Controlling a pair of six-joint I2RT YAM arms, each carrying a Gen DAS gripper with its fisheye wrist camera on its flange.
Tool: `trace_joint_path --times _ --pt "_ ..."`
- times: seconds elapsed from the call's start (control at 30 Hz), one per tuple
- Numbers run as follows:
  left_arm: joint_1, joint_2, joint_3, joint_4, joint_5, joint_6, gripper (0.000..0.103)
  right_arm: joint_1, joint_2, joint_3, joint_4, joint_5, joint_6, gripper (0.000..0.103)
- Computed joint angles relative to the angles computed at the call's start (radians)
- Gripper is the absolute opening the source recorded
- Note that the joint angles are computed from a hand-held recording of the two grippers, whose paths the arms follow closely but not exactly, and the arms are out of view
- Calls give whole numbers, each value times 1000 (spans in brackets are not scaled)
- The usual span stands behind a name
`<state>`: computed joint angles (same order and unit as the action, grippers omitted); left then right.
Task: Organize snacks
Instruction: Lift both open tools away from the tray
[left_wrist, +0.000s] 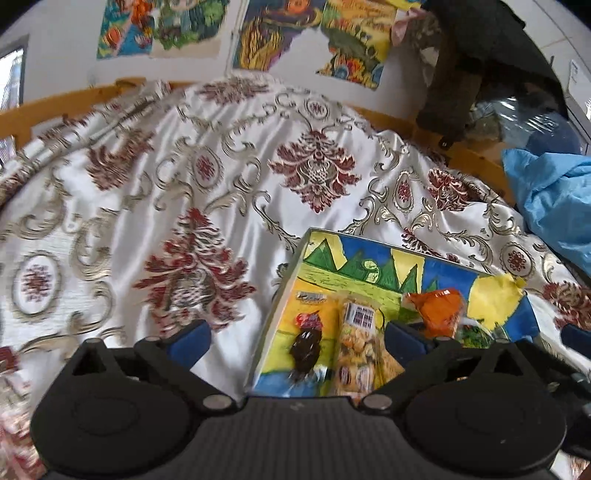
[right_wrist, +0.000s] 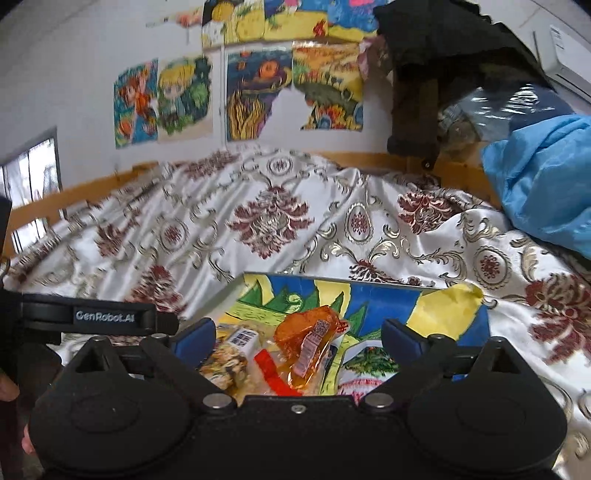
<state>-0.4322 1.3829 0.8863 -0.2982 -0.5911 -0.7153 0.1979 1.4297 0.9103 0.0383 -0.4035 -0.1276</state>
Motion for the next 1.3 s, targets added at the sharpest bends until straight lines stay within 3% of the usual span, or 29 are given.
trace_joint_path --times 0.13,0.33,0.57,0.63,0.77,0.9,1.0,1.3 --pt "-135 -93 -27 -146 -128 -92 103 -78 -165 -99 -45 -88 -21 102" --pt "-432 -123 -14 -471 -361 -403 103 -240 -405 -204 -201 -248 -82 102" --pt "-713 35 105 -930 -402 -893 103 -475 -615 -269 -478 -473 -246 102" --pt "-774 79 127 -1013 -387 -998 103 -545 -644 -271 -566 -530 -321 102" --pt "-862 139 158 -1082 -325 -1108 103 -710 -665 -253 -807 -650 -552 102" --pt "-932 183 181 -1123 -288 -1179 103 -832 -640 -225 -1010 -699 -763 102" --pt "-959 199 195 -1144 -273 -1215 103 -895 -627 -219 -1108 -699 -879 102" --pt "-995 237 212 -1171 -226 -1260 103 -977 -626 -246 -1231 -644 -1020 102"
